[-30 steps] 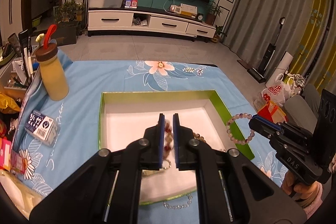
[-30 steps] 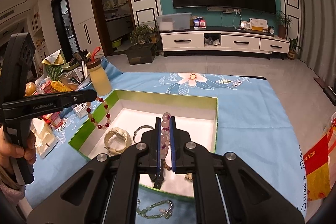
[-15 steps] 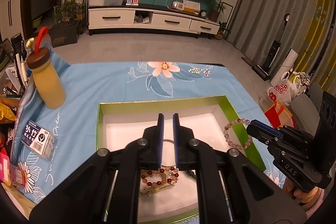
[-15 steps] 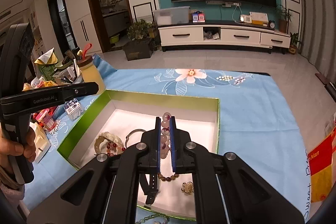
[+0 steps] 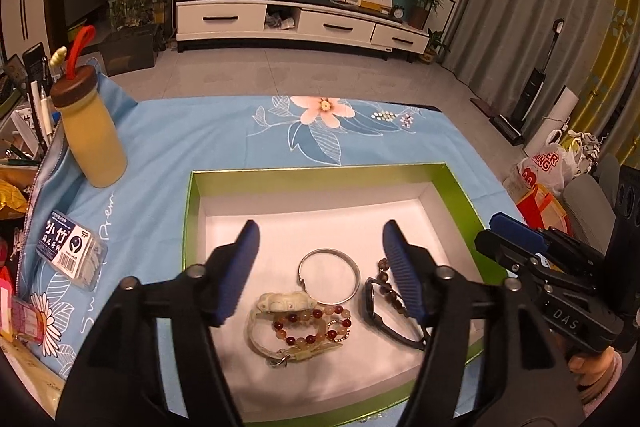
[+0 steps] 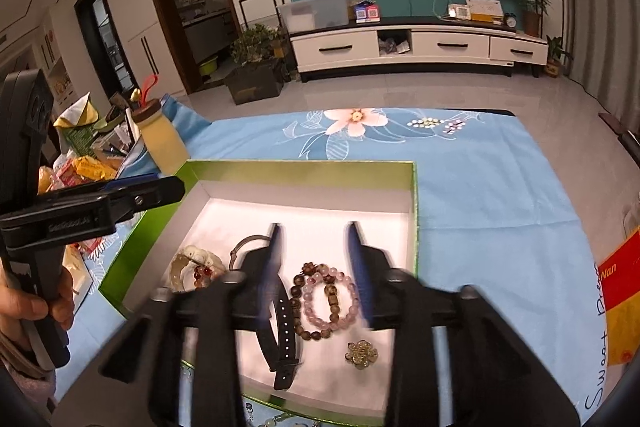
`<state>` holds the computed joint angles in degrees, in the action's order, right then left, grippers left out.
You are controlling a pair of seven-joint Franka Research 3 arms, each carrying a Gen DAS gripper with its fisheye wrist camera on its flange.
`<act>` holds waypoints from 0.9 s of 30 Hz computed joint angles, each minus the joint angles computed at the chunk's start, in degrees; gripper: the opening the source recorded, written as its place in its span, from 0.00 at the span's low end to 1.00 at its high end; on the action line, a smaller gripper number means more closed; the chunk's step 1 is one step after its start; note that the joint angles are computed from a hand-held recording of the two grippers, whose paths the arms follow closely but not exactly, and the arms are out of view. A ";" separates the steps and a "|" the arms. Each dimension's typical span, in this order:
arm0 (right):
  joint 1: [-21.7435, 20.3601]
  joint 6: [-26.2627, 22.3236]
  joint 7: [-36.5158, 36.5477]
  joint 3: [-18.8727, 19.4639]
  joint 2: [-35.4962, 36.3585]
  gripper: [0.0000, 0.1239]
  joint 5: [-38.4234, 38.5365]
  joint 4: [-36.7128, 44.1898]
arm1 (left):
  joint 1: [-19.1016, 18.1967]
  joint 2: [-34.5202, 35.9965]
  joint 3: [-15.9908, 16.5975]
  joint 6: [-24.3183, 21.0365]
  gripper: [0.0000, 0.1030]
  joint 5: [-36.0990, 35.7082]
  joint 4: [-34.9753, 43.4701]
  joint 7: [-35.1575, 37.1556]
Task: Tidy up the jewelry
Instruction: 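Open both grippers releasing the red and pink bead bracelets into the box, then withdraw both grippers from the box toward the clear and green bracelets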
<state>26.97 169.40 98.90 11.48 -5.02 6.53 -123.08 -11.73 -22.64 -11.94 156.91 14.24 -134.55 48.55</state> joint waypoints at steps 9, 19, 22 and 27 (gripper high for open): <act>0.11 0.67 -1.64 0.15 -4.68 0.37 2.88 -3.85 | 0.85 -3.69 -2.09 -1.76 0.87 3.15 -0.77 -4.11; -1.27 0.52 -0.11 1.49 -11.90 0.46 3.35 -9.72 | -0.36 -7.88 -3.04 -6.31 0.97 4.15 -2.30 -6.61; -1.52 0.02 0.18 1.75 -13.74 0.47 3.65 -11.28 | -0.84 -9.07 -3.20 -7.23 0.98 4.14 -2.85 -7.30; -1.71 -0.83 0.70 2.06 -16.27 0.51 4.12 -13.43 | -1.46 -10.99 -3.76 -9.50 0.98 4.42 -3.30 -8.30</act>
<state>25.26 168.57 99.60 13.54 -21.29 10.65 -136.52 -13.19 -33.63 -15.71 147.42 18.66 -137.85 40.25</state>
